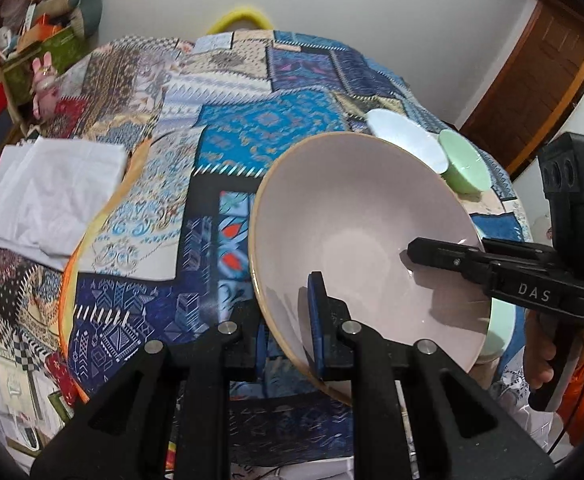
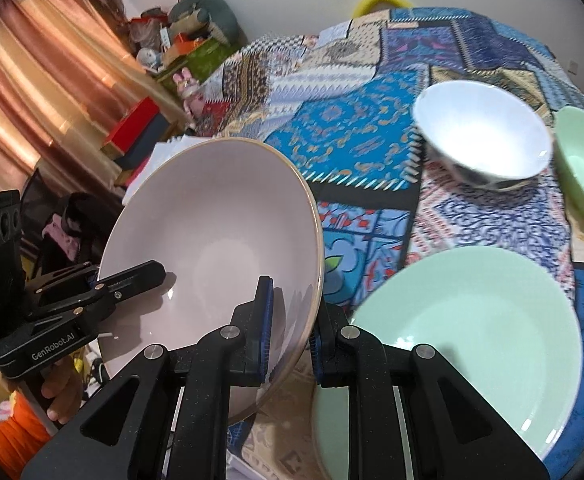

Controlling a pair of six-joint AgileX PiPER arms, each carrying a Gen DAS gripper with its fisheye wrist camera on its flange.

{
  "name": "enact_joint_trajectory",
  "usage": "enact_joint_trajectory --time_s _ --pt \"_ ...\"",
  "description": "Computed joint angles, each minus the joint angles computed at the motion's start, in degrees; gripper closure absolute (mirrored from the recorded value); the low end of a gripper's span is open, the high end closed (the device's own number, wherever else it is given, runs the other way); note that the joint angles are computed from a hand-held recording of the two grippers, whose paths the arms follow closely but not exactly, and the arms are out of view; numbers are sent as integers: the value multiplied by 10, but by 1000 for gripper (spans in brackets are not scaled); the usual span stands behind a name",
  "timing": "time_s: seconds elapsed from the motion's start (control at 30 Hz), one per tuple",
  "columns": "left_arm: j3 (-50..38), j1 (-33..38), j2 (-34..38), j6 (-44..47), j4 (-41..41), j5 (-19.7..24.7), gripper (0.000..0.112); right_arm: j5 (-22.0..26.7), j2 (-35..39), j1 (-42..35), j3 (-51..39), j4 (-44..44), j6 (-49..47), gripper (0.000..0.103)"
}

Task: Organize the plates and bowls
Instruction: 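Lift and carry the pale pink bowl with both tools toward the plate stack, then lower the pale pink bowl onto the pale green plate and open both tools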

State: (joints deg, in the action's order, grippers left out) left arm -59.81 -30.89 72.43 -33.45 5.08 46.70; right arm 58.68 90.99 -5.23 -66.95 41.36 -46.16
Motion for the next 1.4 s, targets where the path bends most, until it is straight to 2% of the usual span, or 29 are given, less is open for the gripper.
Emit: enact_joint_trajectory --time_s 0.27,0.7,0.87,1.0,1.27,1.4 --pt "59 77 21 98 -97 -51 96 -18 41 57 -19 -64 58 88" --pt "98 105 50 148 -130 -111 96 -37 67 101 -34 -135 105 88" --pt "89 79 45 87 -68 -91 92 -9 83 97 -60 -134 111 85" --pt "79 79 26 58 -38 -70 79 18 83 76 -79 -117 106 80" --pt "21 41 -16 -40 65 -5 66 20 3 4 -49 -59 19 77" --pt "-27 9 -10 -79 99 11 53 16 -29 -47 -46 -38 -16 71"
